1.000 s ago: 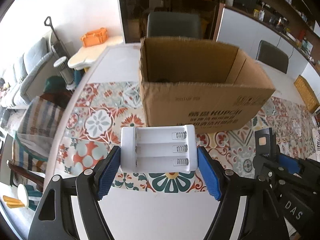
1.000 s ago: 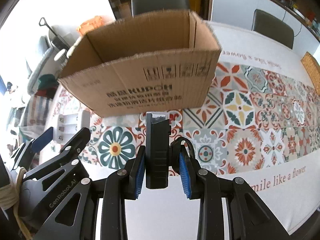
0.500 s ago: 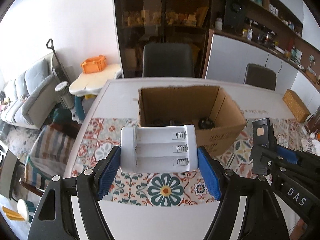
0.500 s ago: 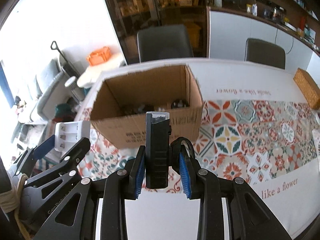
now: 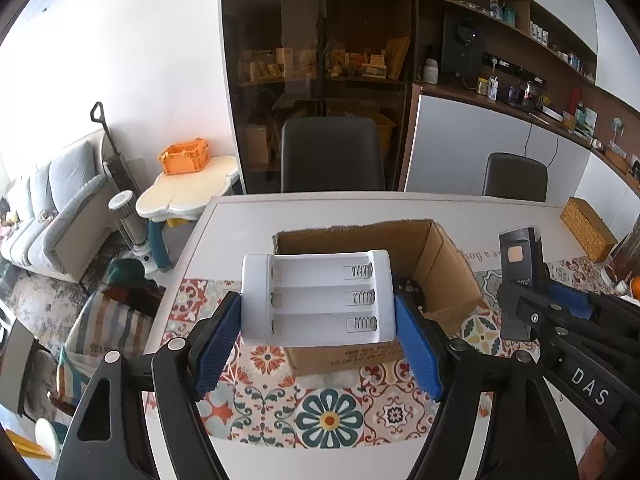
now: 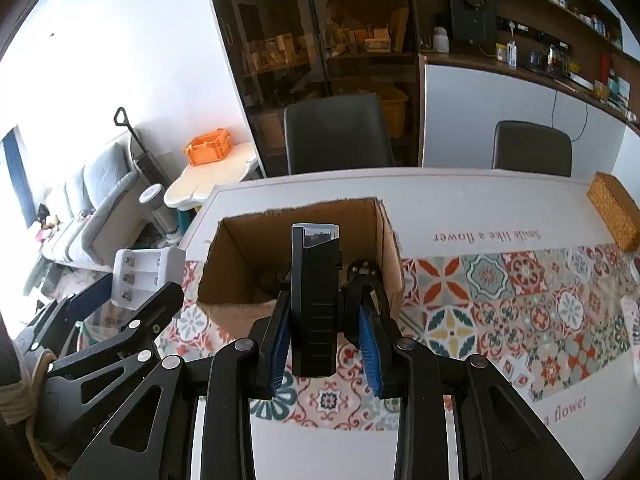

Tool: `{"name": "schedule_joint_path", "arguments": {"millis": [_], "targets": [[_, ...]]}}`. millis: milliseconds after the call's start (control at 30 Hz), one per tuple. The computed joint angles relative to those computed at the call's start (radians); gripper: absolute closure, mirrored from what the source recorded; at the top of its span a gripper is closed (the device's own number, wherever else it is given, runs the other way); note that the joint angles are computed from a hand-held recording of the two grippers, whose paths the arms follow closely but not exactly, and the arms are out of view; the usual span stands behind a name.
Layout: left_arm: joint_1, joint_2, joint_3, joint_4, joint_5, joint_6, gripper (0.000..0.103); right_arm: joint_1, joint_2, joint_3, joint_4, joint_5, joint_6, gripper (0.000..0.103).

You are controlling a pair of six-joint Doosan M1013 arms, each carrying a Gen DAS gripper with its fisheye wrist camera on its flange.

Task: Organize rigid objects
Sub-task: 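Carry the battery charger with the left tool and black device with the right tool into the box, then open both tools to drop the battery charger and black device into the box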

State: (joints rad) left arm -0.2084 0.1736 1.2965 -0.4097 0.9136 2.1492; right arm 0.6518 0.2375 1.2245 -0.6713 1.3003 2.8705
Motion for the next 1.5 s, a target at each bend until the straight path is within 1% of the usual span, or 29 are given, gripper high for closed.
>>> {"name": "schedule_joint_path", "arguments": {"millis": [200, 400, 567, 800, 1067, 1333, 1400, 1433, 1500], "targets": [[-0.016, 0.023, -0.033, 0.014, -0.015, 0.004, 0.027, -0.022, 0.015, -0.024, -0.010, -0.008, -0.036, 0.071], [-0.029, 0.054, -0.075, 0.020, 0.002, -0.003, 0.027, -0.049, 0.028, -0.047, -0.006, -0.010, -0.072, 0.071], [-0.036, 0.091, -0.123, 0.032, 0.056, -0.027, 0.027, -0.074, 0.039, -0.063, 0.021, -0.019, -0.100, 0.071], [-0.048, 0.140, -0.173, 0.075, 0.123, -0.073, 0.027, -0.119, 0.058, -0.073, 0.113, -0.038, -0.154, 0.071], [-0.067, 0.180, -0.211, 0.129, 0.172, -0.095, 0.027, -0.157, 0.072, -0.070, 0.198, -0.044, -0.185, 0.071], [-0.078, 0.192, -0.223, 0.181, 0.168, -0.124, 0.026, -0.182, 0.084, -0.077, 0.259, -0.044, -0.213, 0.071], [-0.078, 0.188, -0.216, 0.208, 0.145, -0.149, 0.020, -0.185, 0.087, -0.079, 0.270, -0.046, -0.217, 0.071], [-0.080, 0.182, -0.206, 0.235, 0.120, -0.169, 0.017, -0.186, 0.090, -0.081, 0.274, -0.046, -0.220, 0.071], [-0.077, 0.176, -0.195, 0.262, 0.089, -0.192, 0.013, -0.187, 0.096, -0.090, 0.278, -0.042, -0.226, 0.071]]}}
